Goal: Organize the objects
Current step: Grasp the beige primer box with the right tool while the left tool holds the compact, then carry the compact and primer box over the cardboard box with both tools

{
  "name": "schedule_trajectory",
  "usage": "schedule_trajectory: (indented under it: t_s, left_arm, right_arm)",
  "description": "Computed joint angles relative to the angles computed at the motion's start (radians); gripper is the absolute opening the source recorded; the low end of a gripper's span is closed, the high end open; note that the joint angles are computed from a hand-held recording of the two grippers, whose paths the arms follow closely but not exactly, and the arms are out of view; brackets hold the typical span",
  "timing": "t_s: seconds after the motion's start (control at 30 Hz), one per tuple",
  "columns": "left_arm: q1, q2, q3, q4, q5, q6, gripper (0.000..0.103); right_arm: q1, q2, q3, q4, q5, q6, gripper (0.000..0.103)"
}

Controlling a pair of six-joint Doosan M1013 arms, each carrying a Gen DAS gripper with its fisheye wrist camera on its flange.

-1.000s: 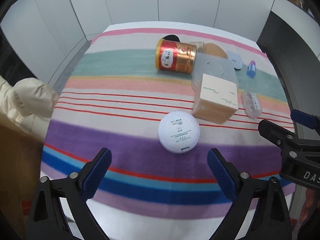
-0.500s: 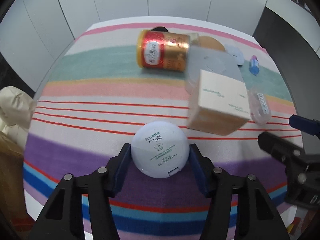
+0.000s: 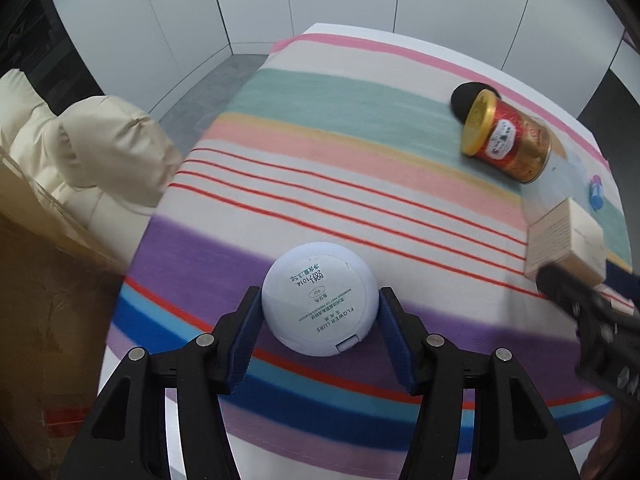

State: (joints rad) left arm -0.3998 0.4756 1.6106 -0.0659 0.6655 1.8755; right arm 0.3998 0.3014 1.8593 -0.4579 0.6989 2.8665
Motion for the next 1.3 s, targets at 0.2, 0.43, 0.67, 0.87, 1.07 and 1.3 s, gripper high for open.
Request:
schedule_trajectory:
  t_s: [0.2,0.43,0.67,0.87,1.07,1.3]
  left_arm:
    - [0.010,-0.009,0.005,0.005,0.010,0.028,0.058]
    - [0.004,-0.039,0.019,-0.015,0.013,0.054,0.058]
    - [0.009,-0.095,0.036,-0.065,0.031,0.078,0.058]
    - [0.013,-0.143,0.053,-0.098,0.039,0.096,0.058]
    - [0.025,-0.197,0.075,-0.143,0.050,0.136,0.058]
    - [0.064,-0.270,0.108,-0.243,0.044,0.237,0.058]
  right_arm:
    - [-0.015,0.041,-0.041,0.001,0.034,0.041,0.065]
    - [-0.003,0.029,-0.050,-0.026,0.059,0.048,0.056]
    - [0.014,-0.027,-0.028,-0.027,0.078,0.065,0.055]
    - [0.043,-0.091,-0.008,-0.043,0.112,0.083,0.055]
    - [0.085,-0.149,0.000,-0.067,0.159,0.096,0.055]
    - [0.144,-0.197,-0.017,-0.101,0.230,0.105,0.055]
